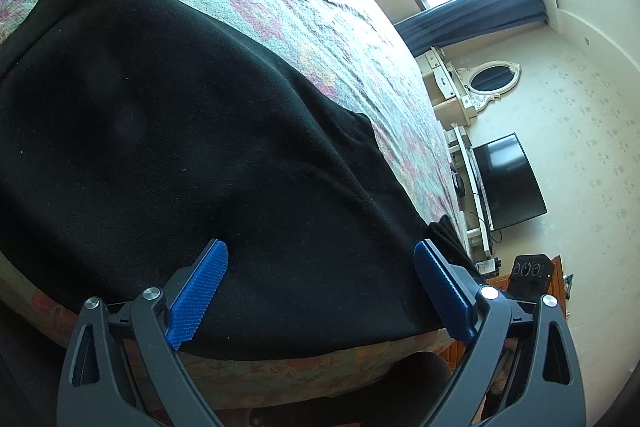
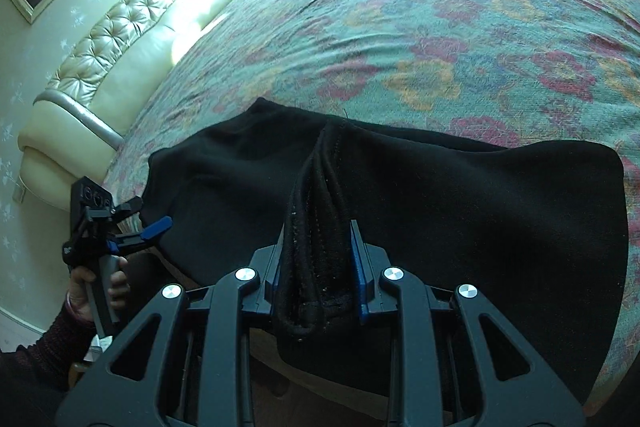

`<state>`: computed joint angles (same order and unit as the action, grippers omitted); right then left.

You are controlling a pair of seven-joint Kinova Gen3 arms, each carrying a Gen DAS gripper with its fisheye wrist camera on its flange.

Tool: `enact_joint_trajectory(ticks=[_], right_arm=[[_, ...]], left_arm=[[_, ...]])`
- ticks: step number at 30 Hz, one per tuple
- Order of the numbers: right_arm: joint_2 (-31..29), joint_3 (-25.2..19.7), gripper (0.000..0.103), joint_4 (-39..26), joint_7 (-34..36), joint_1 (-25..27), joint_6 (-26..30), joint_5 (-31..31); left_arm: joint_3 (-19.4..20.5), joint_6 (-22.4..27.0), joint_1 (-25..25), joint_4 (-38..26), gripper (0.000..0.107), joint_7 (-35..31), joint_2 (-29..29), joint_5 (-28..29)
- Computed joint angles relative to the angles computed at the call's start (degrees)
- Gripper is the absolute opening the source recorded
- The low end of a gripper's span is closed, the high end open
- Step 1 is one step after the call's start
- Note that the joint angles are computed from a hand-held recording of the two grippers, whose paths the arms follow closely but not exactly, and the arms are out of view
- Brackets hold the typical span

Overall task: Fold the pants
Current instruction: 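Open the right tool to release the leg onto the pants, then grasp the folded pants' edge with the left tool and lift it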

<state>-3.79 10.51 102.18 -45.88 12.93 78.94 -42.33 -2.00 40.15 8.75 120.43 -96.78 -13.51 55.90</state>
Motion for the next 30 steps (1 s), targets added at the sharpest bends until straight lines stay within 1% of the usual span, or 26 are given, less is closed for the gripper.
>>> enact_joint_trajectory(ticks=[2, 4, 6, 7, 8, 10, 12, 14, 16, 18, 21, 24, 26, 28, 30], right_arm=[[-1.25, -2.49, 0.025, 1.46, -1.74, -2.00, -3.92, 3.00], [-2.22, -4.02, 0.026, 2.40, -3.33, -4.02, -6.53, 5.56], [-2.72, -4.98, 0.029, 3.00, -5.17, -5.98, -8.15, 7.43], [-2.86, -5.26, 0.032, 3.28, -5.94, -6.81, -8.75, 8.29], [-3.00, -5.30, 0.041, 3.70, -6.26, -7.55, -9.13, 8.46], [-2.70, -4.77, 0.055, 4.32, -6.14, -8.58, -8.64, 7.07], [-2.41, -4.84, 0.059, 4.28, -6.26, -9.48, -8.07, 6.49], [-2.82, -5.50, 0.071, 4.56, -6.76, -10.40, -8.70, 6.80], [-2.91, -5.86, 0.075, 4.57, -6.87, -11.28, -9.04, 7.19], [-2.85, -5.62, 0.075, 4.25, -7.22, -11.65, -8.88, 6.88], [-2.68, -3.65, 0.075, 4.02, -6.46, -10.84, -7.70, 2.77], [-3.02, -3.00, 0.075, 3.55, -6.18, -10.16, -7.19, -0.47], [-2.68, -3.12, 0.075, 3.04, -6.09, -10.28, -6.45, -2.06], [-2.64, -3.75, 0.075, 3.00, -6.20, -10.65, -6.54, -3.18], [-2.59, -4.52, 0.075, 3.33, -6.51, -11.30, -7.03, -4.29]], left_arm=[[-0.07, -0.26, 0.20, 0.20, 0.093, -0.57, 0.03, 0.63], [-0.57, -0.23, 0.36, 0.47, 0.093, -2.05, 0.20, 1.81], [-1.07, 0.06, 0.23, 1.09, 0.093, -3.53, -0.12, 2.93], [-1.17, 0.14, 0.13, 1.29, 0.093, -4.12, -0.18, 3.45], [-1.26, 0.31, 0.03, 1.38, 0.093, -4.71, -0.19, 3.88], [-1.56, 1.09, -0.32, 1.31, 0.093, -5.86, -0.08, 4.34], [-1.65, 1.56, -0.65, 1.40, 0.093, -7.01, -0.20, 5.04], [-2.24, 2.30, -1.08, 2.35, 0.093, -8.43, -0.95, 6.11], [-3.17, 3.93, -1.91, 3.01, 0.093, -9.31, -1.75, 6.63], [-3.66, 5.26, -2.94, 2.96, 0.093, -8.65, -2.81, 6.00], [-5.40, 6.88, -4.67, 2.55, 0.093, -8.74, -5.38, 4.49], [-9.22, 8.65, -6.79, 2.26, 0.093, -9.28, -8.86, 1.31], [-12.31, 10.21, -8.34, 1.75, 0.093, -9.58, -9.73, -1.19], [-15.81, 11.96, -9.94, 1.31, 0.093, -10.51, -9.31, -3.19], [-18.04, 13.96, -11.70, 0.49, 0.093, -11.46, -7.35, -5.08]])
